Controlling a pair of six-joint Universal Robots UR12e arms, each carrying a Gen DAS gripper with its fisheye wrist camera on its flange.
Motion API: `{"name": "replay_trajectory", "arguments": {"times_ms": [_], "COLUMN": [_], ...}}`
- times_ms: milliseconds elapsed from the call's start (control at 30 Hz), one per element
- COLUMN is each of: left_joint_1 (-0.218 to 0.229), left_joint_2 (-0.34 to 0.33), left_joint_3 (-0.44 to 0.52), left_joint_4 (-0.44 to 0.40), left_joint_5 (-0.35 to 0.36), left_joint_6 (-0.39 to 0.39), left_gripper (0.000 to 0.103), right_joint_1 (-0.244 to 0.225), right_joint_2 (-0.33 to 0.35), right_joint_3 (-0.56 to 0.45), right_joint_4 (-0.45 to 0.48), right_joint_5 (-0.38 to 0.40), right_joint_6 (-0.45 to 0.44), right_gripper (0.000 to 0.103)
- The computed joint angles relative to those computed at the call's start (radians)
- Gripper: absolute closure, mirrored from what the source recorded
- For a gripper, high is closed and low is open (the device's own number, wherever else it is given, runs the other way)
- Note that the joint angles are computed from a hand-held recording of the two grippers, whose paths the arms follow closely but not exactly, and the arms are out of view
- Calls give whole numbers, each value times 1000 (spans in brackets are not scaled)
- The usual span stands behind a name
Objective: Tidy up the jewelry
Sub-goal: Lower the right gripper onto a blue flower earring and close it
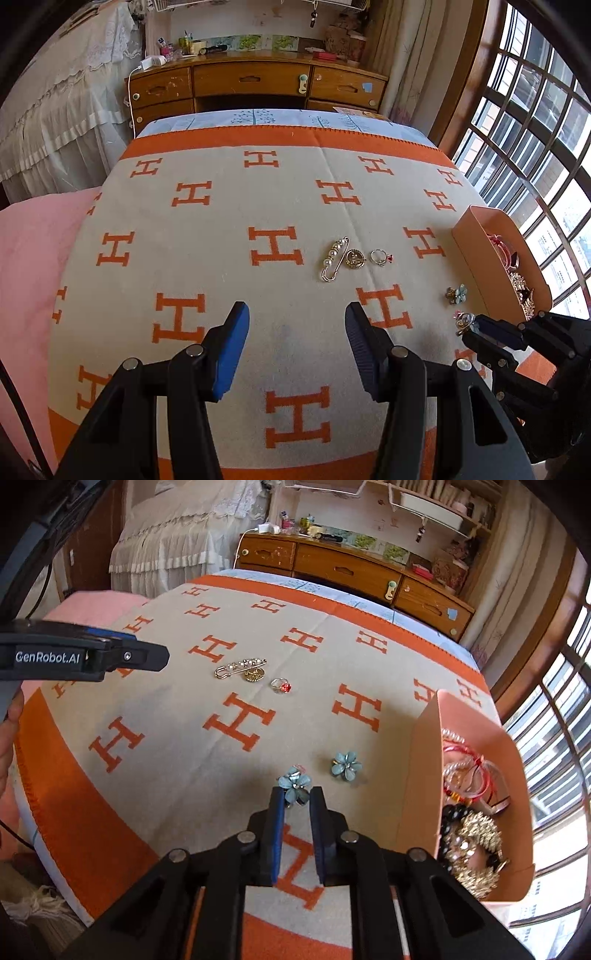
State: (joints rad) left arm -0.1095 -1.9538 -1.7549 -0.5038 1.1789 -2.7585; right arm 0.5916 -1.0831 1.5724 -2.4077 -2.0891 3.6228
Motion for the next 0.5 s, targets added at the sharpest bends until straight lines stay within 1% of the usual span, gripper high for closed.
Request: {"name": "replay_trajectory", "arguments": {"times_ms": [67,167,200,233,267,333,433,500], "left_joint_1": [3,10,11,13,15,18,20,18], "left_joint_2": [2,3,3,4,4,6,10,10], "left_joint_3": [-2,-4,-4,-4,-4,-7,-11,-11], "left_joint_4": [2,7,9,13,18,27,33,30], "left_joint_5": [-4,-13,-17,-21,-27,-36,-46,-47], "left_joint_6": [0,-10,-15,-20,-23,-24,-19,-13], "left_gripper": [49,49,49,49,49,48,48,47], "right_joint_1": [12,34,39,40,40,30,12,-1], "right_joint_2": [13,42,51,58,60,56,44,27], "right_joint_3": [-51,-116,-133,-146,-154,-164,-167,-156], "right_joint_4": [118,277,325,370,402,442,448,427], "right_joint_5": [-60,-159,-177,-178,-164,-92,1,60], "right_joint_6": [-80,-248,-298,-335,-362,-387,-341,-291], "right_gripper": [90,90,90,90,90,90,90,90]}}
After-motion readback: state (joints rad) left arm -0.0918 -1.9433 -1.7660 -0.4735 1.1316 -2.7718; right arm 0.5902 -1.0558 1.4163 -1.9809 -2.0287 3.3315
